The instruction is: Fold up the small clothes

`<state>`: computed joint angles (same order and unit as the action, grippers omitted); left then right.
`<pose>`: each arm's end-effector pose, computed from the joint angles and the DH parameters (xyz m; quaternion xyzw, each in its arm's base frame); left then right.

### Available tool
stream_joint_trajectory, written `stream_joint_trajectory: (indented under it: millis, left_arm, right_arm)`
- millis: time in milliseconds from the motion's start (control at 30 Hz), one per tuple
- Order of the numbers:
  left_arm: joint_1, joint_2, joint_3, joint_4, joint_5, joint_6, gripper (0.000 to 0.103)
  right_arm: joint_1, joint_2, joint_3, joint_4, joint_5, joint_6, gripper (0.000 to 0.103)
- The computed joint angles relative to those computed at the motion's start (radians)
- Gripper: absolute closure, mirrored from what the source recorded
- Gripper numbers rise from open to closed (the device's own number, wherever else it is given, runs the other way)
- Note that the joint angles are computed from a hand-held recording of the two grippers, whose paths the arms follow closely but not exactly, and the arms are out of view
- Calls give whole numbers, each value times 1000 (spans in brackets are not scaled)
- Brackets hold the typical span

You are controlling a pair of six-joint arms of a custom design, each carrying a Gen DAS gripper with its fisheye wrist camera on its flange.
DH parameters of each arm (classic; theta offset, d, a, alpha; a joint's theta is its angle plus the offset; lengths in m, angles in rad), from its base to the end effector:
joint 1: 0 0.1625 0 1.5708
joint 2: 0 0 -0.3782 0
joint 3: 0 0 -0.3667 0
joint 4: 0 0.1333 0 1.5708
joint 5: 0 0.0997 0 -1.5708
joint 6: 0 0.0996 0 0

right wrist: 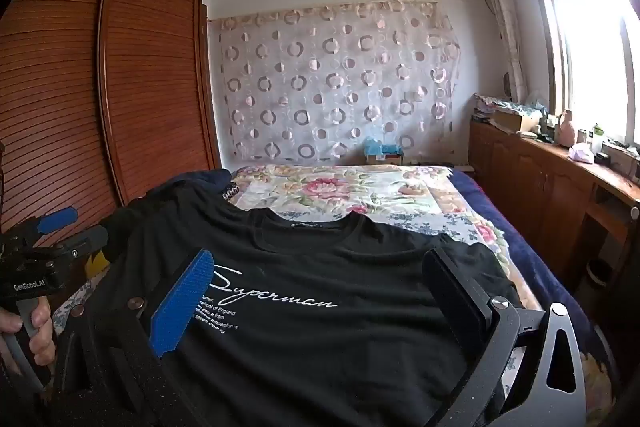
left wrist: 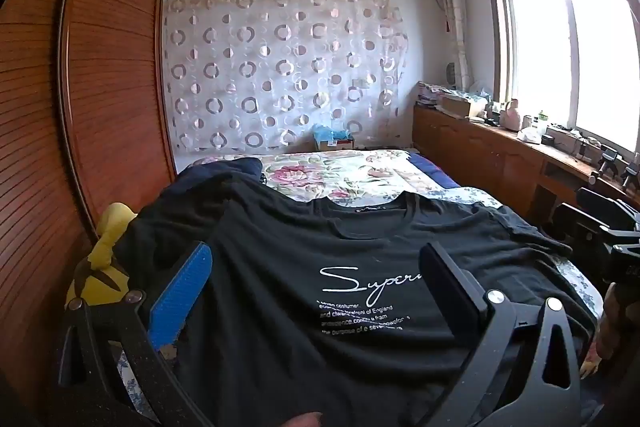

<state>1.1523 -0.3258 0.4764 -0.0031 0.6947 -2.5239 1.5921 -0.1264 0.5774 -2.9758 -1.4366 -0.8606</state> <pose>-0.1209 -0.7881 0.1205 0.0990 0.7330 -0.5565 0.3784 0.1646 -0.8401 0.0746 0.4061 -0.7885 0.4426 0.1322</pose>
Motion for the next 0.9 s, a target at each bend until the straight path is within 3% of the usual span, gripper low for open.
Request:
stream_joint_trajectory:
  millis: [67,300,900]
  left_arm:
    - [-2,-26,61,-65,8,48,0]
    - [-13,-63,147,-136,-9,59,0]
    - [-7,-41,99,-103,-12,47,0]
  right_arm:
    - [2,1,-2,1,-9,-11,0]
    - [1,1,-1,-2,-6,-14,0]
    - [0,-1,2,-5,-3,-10,0]
